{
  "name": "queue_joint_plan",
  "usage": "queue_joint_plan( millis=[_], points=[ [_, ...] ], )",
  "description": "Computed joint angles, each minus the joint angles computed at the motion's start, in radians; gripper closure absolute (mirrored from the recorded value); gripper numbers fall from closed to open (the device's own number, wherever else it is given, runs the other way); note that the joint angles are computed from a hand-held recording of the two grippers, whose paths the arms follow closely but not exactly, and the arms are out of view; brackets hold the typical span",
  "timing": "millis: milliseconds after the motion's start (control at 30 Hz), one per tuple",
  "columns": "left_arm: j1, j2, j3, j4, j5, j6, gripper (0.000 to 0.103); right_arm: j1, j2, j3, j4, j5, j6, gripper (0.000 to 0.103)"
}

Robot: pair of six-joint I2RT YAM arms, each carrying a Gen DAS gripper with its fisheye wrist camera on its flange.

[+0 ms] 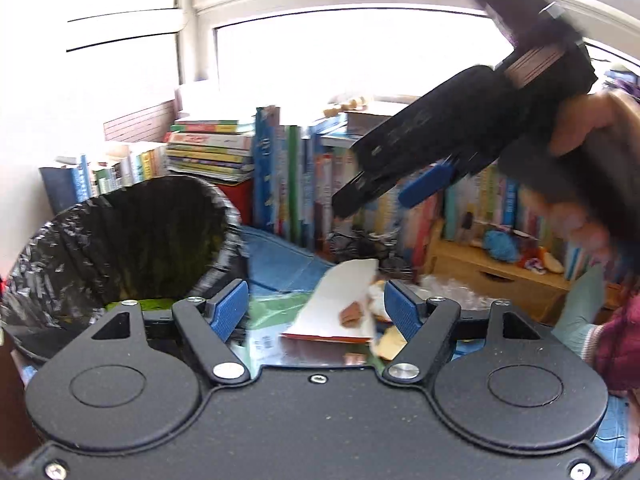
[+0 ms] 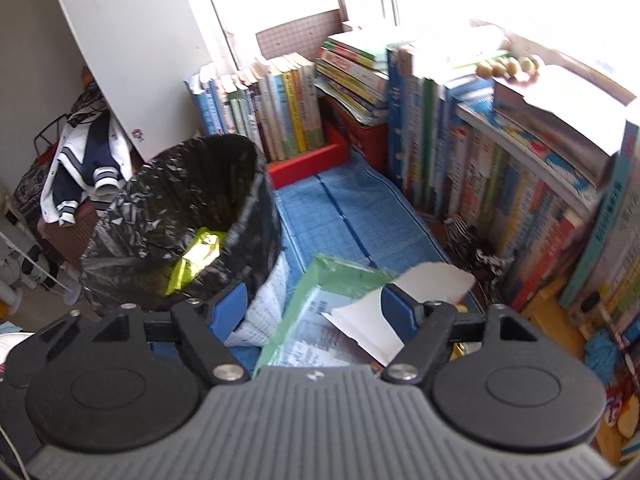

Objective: Collect trash
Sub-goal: 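Move the right gripper back over the litter to the green plastic bag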

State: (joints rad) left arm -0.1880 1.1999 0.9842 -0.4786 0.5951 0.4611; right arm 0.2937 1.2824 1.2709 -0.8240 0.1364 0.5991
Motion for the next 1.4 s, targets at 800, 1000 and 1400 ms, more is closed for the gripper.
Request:
queue_joint_plan(
  millis=[800,1000,1400],
  points=[
    [-0.104,0.329,-0.231,0.263,-0.474,-0.252,0.039,-0.033,0.118,-0.454,0.221,-0.216,0.229,0.019],
    [-0.071,0.478,-0.156,0.27,-0.478,-0.302,0.056,-0.026,0.182,-0.488,0.319,-0.22,0.223,0.019],
    [-0.099,0.566,-0.1,0.265,-0.397,-0.297,0.074,0.03,0.247,-0.416,0.347,-0.032,0.07,0.021]
  ],
)
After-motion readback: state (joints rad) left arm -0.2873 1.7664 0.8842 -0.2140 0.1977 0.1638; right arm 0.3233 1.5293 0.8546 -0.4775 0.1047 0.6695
